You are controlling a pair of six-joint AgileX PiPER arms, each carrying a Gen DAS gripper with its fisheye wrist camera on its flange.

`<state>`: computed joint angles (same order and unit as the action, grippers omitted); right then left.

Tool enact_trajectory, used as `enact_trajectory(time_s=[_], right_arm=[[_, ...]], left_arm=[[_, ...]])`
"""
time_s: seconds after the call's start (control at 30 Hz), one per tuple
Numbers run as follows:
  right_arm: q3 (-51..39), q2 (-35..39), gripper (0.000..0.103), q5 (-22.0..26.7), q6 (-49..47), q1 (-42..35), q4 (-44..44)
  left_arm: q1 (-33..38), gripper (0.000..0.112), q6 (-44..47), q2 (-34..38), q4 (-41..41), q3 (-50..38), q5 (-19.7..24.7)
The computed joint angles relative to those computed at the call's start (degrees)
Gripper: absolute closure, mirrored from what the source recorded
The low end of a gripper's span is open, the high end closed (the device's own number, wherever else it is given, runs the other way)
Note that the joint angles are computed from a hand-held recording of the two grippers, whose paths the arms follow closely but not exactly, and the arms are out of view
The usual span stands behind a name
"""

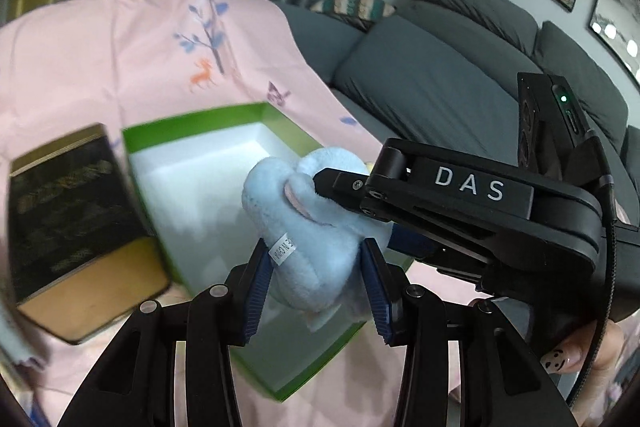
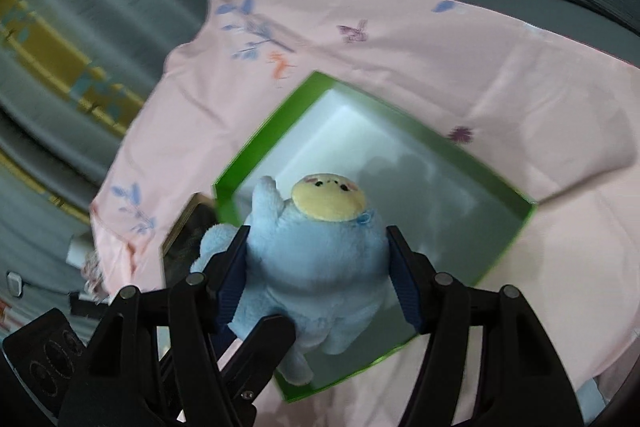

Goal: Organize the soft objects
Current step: 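Carry the plush toy into the green box and open both grippers, then withdraw both grippers from the box back toward the pile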

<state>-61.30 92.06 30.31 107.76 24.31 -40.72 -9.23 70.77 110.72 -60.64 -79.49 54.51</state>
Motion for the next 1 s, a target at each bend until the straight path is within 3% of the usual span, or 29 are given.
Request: enact_trajectory(time_s=[0.23,0.33,0.4,0.47,0.6,0.77,1.0], right_arm=[[0.16,0.98,0.036,4.61,-1.33,-0.94,2.5],[-0.11,0.82,0.035,7.21,-0.28,-0.29,1.54],[0.48,-0.15,0.031,7.27,1.32,0.22,-0.37],[0.27,-0.75,0.019,8.08,2.71,1.46,-2.57],[-3.39,0.13,0.013,12.98,2.01,4.97,-5.0],[-8.56,2.37,0.005,15.08,-1.09,8.92,-6.97],[-20.37,9.84,0.003,20.33,-10.35,14.54,-7.57]], left_arm=[[-1.87,0.067,0.75,-0.86,-0.02,2.03,-3.83],[-1.04,0.067,0.89,-0.79,-0.17,1.4,-3.49],[0.06,0.062,1.89,-1.93,-0.63,2.44,-3.35],[1.48,0.042,3.17,-3.38,-0.94,3.72,-3.06],[5.65,0.035,6.17,-7.07,-2.84,7.21,-2.99],[12.7,0.025,8.23,-11.33,-3.77,10.32,-3.85],[22.96,0.024,5.36,-12.2,-1.47,9.87,-4.31]])
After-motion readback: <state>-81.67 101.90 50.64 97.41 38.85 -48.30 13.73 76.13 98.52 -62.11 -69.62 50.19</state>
